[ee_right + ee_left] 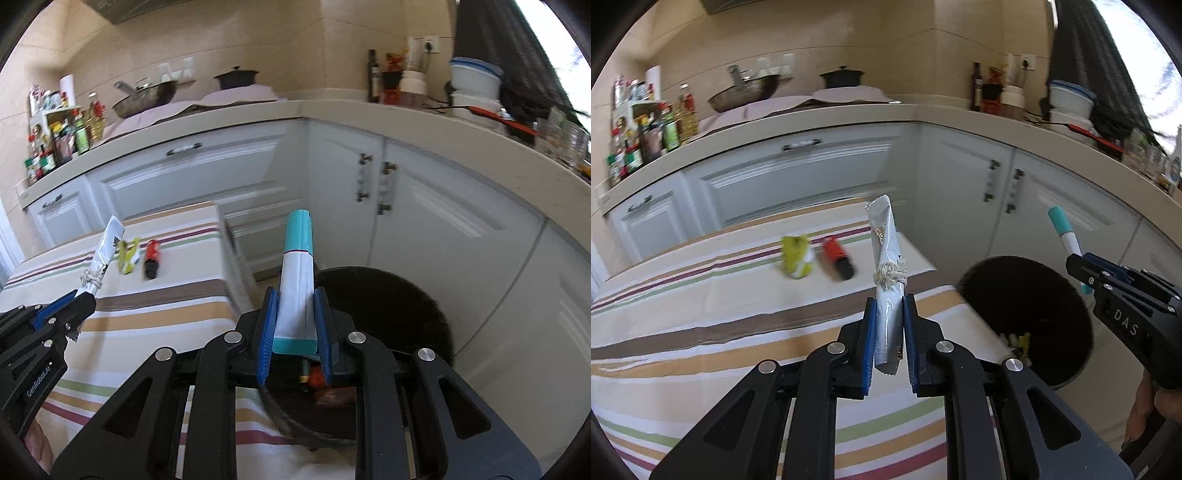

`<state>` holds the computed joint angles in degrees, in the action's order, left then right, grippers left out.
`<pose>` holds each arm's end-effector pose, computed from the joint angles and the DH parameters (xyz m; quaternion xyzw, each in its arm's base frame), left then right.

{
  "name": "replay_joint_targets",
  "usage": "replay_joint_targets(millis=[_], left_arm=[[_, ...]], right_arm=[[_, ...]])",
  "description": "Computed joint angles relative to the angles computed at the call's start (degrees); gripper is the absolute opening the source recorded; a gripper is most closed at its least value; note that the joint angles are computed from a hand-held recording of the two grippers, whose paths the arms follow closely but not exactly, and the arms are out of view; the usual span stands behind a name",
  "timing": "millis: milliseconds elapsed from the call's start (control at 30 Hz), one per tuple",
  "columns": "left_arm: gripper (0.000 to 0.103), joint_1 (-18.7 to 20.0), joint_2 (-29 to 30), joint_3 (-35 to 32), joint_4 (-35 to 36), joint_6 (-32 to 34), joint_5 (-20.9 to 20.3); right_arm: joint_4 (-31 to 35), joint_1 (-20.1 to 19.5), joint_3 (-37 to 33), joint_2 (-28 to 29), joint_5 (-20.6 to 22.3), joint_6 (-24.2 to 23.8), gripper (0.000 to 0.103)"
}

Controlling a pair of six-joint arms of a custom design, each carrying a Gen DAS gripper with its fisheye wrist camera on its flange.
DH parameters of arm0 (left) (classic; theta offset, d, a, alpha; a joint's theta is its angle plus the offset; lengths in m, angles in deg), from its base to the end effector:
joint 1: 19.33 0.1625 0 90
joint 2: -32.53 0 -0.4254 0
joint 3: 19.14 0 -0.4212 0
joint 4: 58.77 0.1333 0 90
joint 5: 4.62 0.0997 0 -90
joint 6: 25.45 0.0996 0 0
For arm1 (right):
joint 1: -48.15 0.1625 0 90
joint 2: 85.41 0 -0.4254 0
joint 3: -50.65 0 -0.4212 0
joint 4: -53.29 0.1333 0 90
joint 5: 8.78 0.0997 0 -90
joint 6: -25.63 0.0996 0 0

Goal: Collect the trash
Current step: 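Carry both tubes over the black bin and open both tools to drop them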

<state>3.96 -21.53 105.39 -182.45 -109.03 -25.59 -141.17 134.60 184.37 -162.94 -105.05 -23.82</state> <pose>-0.3229 -0.3854 0.0217 0.0622 0.7996 -0.4530 0.3892 0.0933 -0.4732 0.2364 0.3347 -0.8478 0.3431 0.2268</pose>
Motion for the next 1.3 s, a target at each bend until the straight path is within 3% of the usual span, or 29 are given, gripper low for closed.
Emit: replay_joint_targets(millis=[300,600,967,1300], left_arm=[[0.015,2.0,8.4,-4.2,-20.2,19.0,0.4],[0.016,4.3,14.5,-9.1,-31.1,31.1,-0.3],[0.016,6.7,19.5,-14.1,-37.9,40.1,-1.8],[0.016,8.6,21.5,-17.2,-37.1,42.9,-3.4]], right_arm=[[-0.6,-3.4,-2.3,-0.4,0.8,-0.1,0.02],[-1.1,-5.8,-4.8,1.1,1.0,-0.1,0.02],[-1.0,-7.2,-7.9,3.7,-0.1,0.8,0.02],[-0.8,-8.0,-10.2,6.0,-0.7,1.8,0.021]])
